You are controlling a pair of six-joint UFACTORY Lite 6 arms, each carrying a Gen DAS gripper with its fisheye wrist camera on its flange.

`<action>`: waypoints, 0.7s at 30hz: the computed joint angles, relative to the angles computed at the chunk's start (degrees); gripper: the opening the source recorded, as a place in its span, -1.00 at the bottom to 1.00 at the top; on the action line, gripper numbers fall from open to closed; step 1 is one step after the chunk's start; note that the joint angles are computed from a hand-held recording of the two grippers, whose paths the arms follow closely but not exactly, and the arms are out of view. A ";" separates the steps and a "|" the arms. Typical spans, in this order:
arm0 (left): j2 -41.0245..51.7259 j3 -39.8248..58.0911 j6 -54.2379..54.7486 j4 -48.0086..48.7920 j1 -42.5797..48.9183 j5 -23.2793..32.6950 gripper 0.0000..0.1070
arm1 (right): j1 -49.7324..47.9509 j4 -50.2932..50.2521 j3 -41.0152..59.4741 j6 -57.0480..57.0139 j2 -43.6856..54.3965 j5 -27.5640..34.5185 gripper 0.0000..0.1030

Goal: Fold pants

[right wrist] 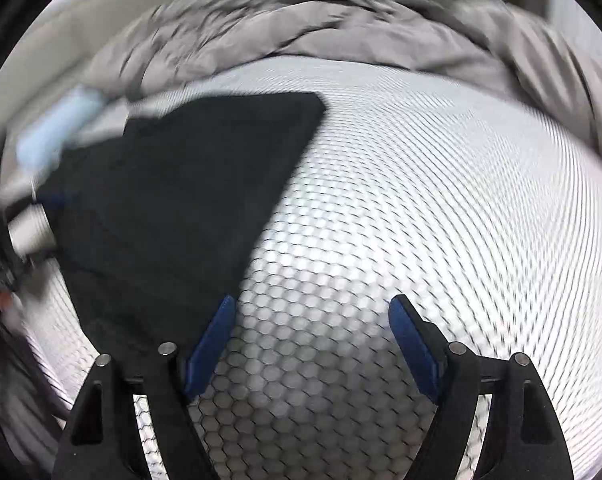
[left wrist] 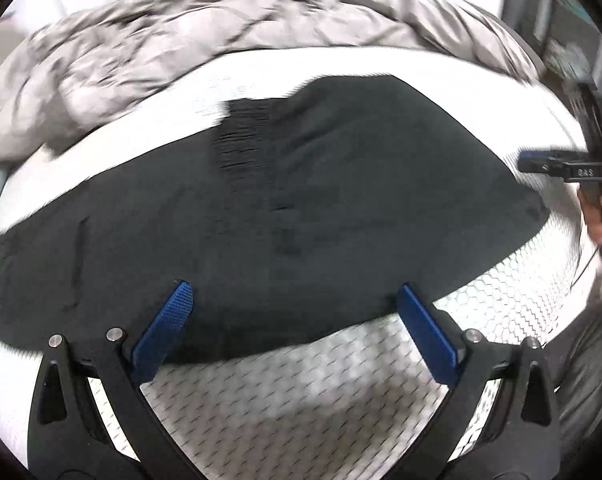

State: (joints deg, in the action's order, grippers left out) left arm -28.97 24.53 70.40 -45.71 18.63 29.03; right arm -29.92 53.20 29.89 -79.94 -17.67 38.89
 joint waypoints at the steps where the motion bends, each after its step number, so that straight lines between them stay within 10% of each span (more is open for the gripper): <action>1: 0.72 1.43 1.31 -0.82 3.74 2.00 0.90 | -1.27 2.05 1.68 -0.09 2.35 3.10 0.55; 6: 10.35 10.86 9.60 -7.94 27.11 14.99 0.90 | -0.46 5.51 1.83 -2.29 5.46 13.00 0.40; 12: 33.45 28.37 -0.66 -4.63 41.45 21.79 0.86 | 15.33 6.60 1.15 1.88 7.36 -2.45 -0.31; 21: 55.71 46.16 -0.92 -10.51 52.55 31.03 0.56 | 10.59 3.83 4.50 3.90 5.94 -3.50 -0.10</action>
